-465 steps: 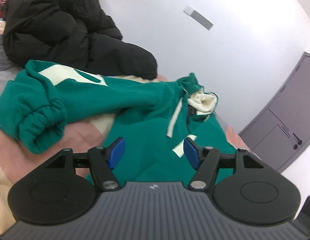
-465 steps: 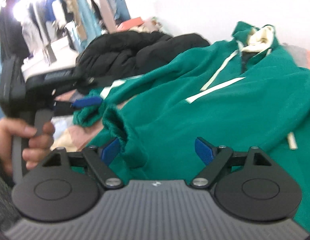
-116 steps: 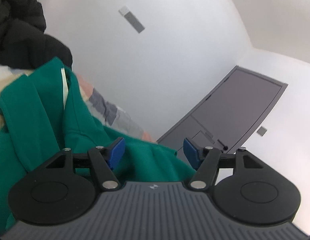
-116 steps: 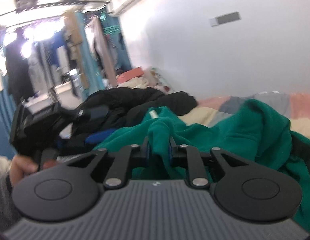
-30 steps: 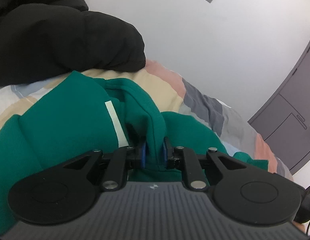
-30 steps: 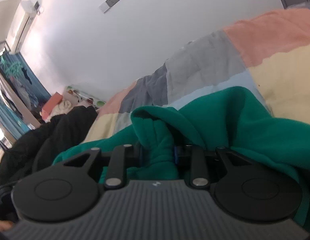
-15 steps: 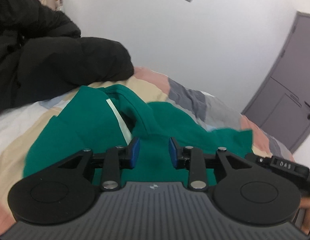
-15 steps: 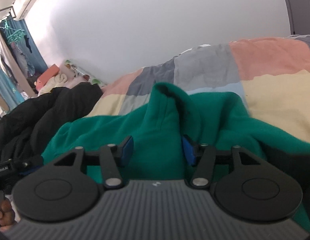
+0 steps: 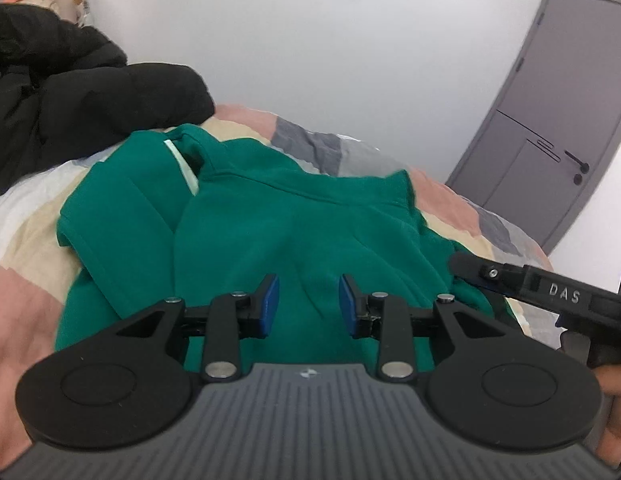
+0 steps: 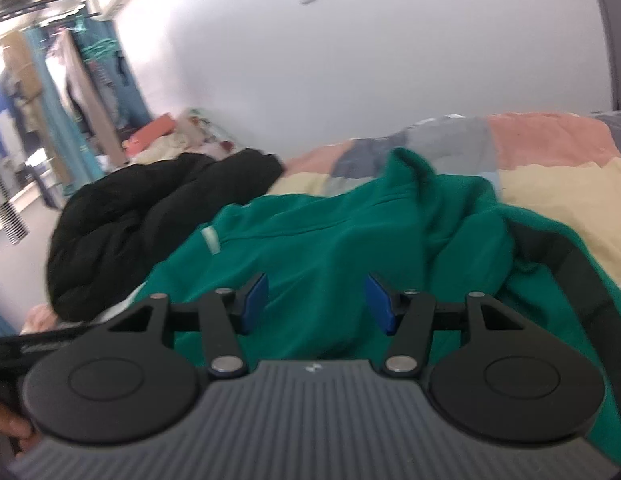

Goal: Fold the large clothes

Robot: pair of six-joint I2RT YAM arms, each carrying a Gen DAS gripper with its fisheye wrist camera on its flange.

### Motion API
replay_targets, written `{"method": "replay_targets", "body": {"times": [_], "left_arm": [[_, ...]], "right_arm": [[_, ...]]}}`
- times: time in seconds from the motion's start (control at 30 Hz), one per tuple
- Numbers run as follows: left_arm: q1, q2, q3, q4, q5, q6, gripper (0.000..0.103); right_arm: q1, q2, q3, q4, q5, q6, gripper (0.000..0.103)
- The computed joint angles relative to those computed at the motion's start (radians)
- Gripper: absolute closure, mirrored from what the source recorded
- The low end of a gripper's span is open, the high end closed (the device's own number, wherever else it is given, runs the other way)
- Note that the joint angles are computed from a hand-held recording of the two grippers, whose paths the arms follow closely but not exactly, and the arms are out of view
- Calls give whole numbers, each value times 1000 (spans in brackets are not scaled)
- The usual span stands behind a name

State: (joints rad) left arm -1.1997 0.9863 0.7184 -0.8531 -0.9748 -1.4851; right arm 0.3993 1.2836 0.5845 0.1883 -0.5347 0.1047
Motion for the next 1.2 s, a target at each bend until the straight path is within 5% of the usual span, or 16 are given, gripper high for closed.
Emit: {"method": "replay_targets", "body": {"times": [0.1, 0.23, 0.5, 0.83, 1.0, 1.1, 1.2], "left_arm": [[-42, 74, 23, -36, 2, -64, 62], [12, 95, -29, 71, 72, -6, 62], [143, 114, -140, 263, 200, 124, 62], [199, 112, -195, 370, 245, 188, 62], [168, 115, -158, 305, 217, 173, 58], [163, 82, -98, 165, 223, 153, 54], [93, 17, -62, -10, 170, 17, 49]], "right_arm": [[15, -67, -47, -11, -33, -38, 55], [49, -59, -57, 9, -26, -69, 65], [118, 158, 12, -22, 78, -171, 71], [107, 276, 71, -14, 52, -140, 71], [102, 174, 18, -42, 76, -130, 70], [86, 82, 5, -121, 89, -177, 69], [45, -3, 4, -215, 103, -216, 69]]}}
